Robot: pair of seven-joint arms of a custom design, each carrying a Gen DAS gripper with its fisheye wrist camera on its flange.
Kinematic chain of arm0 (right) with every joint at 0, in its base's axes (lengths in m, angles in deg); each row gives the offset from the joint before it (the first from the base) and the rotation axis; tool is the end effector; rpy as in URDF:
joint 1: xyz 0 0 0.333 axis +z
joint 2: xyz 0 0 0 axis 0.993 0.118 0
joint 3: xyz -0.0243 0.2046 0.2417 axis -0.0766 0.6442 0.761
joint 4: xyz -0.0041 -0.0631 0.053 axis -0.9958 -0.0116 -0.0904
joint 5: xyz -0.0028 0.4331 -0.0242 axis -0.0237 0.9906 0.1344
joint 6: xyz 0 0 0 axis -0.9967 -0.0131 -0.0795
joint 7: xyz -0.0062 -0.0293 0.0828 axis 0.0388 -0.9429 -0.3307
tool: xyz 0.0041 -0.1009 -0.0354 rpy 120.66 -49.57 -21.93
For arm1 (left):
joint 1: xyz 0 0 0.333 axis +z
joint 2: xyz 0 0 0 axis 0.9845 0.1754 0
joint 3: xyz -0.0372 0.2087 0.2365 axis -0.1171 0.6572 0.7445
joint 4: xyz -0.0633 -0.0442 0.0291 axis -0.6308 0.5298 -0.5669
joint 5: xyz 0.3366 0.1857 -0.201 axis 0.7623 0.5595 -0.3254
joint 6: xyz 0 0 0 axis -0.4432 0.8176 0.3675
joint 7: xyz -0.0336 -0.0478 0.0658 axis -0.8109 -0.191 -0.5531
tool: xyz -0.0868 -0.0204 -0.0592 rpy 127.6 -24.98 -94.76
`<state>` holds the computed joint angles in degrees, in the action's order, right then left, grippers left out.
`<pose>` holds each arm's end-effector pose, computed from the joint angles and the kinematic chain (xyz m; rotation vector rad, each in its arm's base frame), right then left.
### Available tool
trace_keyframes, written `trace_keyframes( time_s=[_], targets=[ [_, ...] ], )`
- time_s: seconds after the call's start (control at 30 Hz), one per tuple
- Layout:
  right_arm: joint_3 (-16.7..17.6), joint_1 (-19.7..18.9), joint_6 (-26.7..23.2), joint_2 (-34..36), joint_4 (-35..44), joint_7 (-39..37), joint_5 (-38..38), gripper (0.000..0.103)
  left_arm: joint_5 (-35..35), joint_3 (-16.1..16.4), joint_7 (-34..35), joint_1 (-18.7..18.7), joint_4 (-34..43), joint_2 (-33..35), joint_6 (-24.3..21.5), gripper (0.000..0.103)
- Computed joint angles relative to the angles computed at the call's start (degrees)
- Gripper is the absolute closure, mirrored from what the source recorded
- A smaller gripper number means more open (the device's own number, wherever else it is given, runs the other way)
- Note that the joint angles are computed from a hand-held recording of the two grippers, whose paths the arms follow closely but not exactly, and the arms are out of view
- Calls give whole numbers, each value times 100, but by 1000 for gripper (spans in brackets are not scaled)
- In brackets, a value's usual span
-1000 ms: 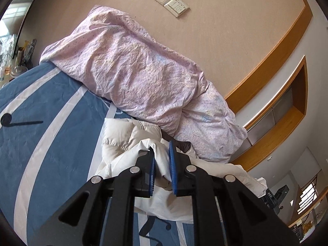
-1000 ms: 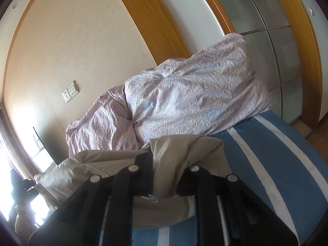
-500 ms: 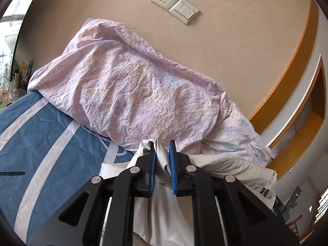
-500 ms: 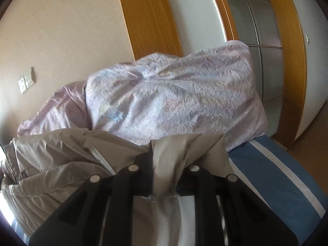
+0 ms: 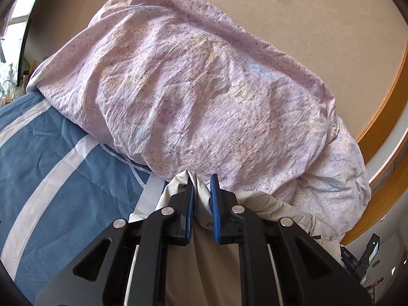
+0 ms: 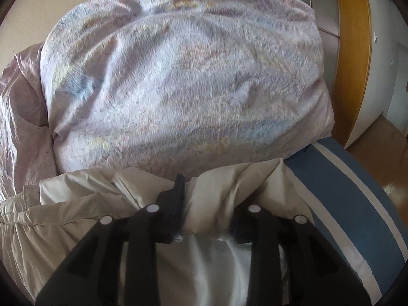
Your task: Fold large clothes
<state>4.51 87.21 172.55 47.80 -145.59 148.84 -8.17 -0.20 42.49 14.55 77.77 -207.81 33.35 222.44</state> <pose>0.6881 0.0144 0.5613 -1.5174 1.8429 -0.7572 0.5447 -0.2350 0.5575 -2.1494 1.0354 -1.3191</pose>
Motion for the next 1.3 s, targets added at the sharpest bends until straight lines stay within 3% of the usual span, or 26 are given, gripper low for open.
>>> trace_keyframes(
  time_s=[0.07,0.1,0.13,0.17,0.2,0.23,0.27,0.3,0.37,0.47,0.6,0.7,0.93,1.07,1.2,1.3],
  targets=[
    [68,-58,-95,17,48,-262,288,49,319,-37,-520,91,-28,-16,140,85],
    [105,-103,-4,-32,-8,-417,508,46,518,-47,-784,141,-42,-45,242,75],
    [169,-173,115,-87,-69,-674,878,33,723,-65,-1032,190,-54,-99,292,46],
    [250,-253,271,-173,-161,-1015,1373,21,941,-110,-1298,235,-66,-187,214,25],
    [258,-270,479,-283,-284,-1124,1631,18,1503,-130,-1923,208,-91,-348,-51,1],
    [184,-231,675,-378,-384,-931,1494,15,1889,-328,-2319,382,-123,-525,-239,1],
    [74,-171,1000,-514,-559,-500,1017,14,2014,-327,-2314,368,-136,-639,-298,1],
    [-13,-143,1263,-646,-712,-17,381,14,1789,-177,-1906,158,-131,-691,-414,1],
    [-16,-178,1487,-860,-896,285,-293,14,1338,-267,-1074,53,-97,-812,-736,1],
    [-6,62,1592,-1227,-1285,-875,285,15,1264,-512,-270,-119,22,-854,-1130,1],
    [-47,577,1381,-1634,-1732,-2327,1117,15,1036,-748,781,-495,313,-558,-1602,1],
    [182,577,1290,-1758,-1925,-2526,1024,15,376,-744,1921,-905,724,-85,-2131,1],
    [449,524,971,-1635,-1881,-2372,759,16,326,-492,2553,-1535,1268,646,-2809,1],
    [741,210,760,-1382,-1681,-1455,-248,16,363,-292,2732,-1794,1532,1013,-3157,1],
    [714,246,347,-1036,-1359,-775,-965,16,56,-60,2928,-1938,1771,1345,-3321,1],
    [606,383,98,-784,-1158,-699,-1018,15,-342,108,3055,-1954,1902,1555,-3258,1]
  ],
)
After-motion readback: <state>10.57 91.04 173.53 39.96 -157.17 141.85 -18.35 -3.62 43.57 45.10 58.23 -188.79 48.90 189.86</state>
